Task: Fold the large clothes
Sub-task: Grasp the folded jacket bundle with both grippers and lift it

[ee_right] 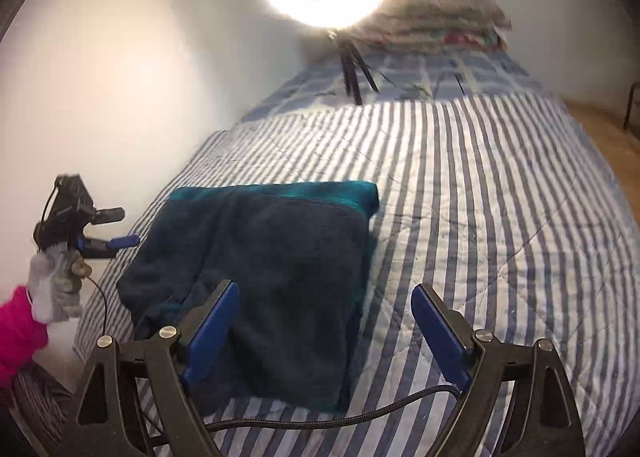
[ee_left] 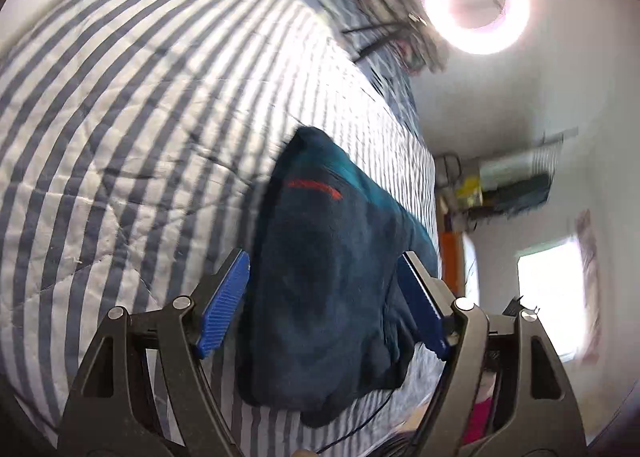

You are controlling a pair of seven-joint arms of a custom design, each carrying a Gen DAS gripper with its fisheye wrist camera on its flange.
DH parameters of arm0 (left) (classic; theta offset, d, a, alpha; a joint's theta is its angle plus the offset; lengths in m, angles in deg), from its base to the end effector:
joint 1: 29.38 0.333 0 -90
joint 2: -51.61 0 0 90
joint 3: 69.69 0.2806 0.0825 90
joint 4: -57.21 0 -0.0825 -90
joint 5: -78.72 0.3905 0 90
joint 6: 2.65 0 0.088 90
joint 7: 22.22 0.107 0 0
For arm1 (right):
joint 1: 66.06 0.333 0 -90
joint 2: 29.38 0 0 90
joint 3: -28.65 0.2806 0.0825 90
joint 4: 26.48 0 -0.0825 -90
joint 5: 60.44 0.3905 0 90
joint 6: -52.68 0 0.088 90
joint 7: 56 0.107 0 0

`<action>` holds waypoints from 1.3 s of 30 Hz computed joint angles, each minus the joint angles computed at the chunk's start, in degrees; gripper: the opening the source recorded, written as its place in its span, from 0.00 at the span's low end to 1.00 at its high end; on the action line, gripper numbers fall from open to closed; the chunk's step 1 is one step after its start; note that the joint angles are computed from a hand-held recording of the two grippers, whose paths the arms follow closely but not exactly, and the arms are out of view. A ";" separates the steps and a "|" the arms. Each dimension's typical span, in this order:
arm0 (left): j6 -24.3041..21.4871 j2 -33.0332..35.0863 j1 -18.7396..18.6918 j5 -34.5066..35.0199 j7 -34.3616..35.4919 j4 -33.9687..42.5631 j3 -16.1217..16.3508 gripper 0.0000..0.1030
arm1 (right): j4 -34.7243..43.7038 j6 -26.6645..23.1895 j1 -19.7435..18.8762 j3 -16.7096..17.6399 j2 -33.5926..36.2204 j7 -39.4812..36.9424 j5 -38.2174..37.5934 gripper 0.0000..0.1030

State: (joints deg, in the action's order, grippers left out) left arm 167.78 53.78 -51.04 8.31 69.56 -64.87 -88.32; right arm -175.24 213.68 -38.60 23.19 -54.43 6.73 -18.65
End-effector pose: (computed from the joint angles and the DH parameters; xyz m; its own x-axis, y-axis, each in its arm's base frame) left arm 0.4809 -0.3211 0.4105 0.1662 -0.6057 0.7782 -0.8541 -0.4829 -0.1934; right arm 0.4339 0.1407 0.4298 0.3353 -0.8767 -0.3449 -0.7942 -0.0661 -0.6040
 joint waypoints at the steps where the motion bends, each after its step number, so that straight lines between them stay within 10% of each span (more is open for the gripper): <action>1: -0.86 0.49 0.46 -4.03 2.43 0.31 0.16 0.75 | 1.23 -1.81 0.36 -1.25 1.33 -0.51 0.86 0.88; 7: -5.42 2.87 2.58 -15.58 11.92 2.04 0.26 0.75 | 8.05 -11.25 -1.46 -3.49 9.39 -3.45 10.35 0.88; 13: -6.65 7.08 2.55 -12.49 10.71 6.09 -0.41 0.75 | 12.41 -17.77 -4.76 -3.31 15.13 -8.02 21.49 0.88; 26: -7.27 11.35 5.21 -13.62 14.33 8.52 -3.35 0.75 | 15.66 -26.60 -13.19 4.07 21.93 -11.27 27.50 0.79; 30: -7.43 12.14 4.58 -11.74 13.80 9.62 -3.25 0.58 | 15.76 -26.60 -14.06 5.87 22.26 -11.81 28.67 0.66; 39: -1.93 11.12 -0.04 19.49 -9.61 8.47 -0.83 0.40 | 14.39 -17.18 -11.19 8.73 17.94 -4.97 19.95 0.38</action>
State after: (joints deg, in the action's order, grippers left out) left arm 165.86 64.90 -51.09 27.80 59.95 -56.40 -89.15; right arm -160.85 196.51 -49.79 31.92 -36.49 1.76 1.30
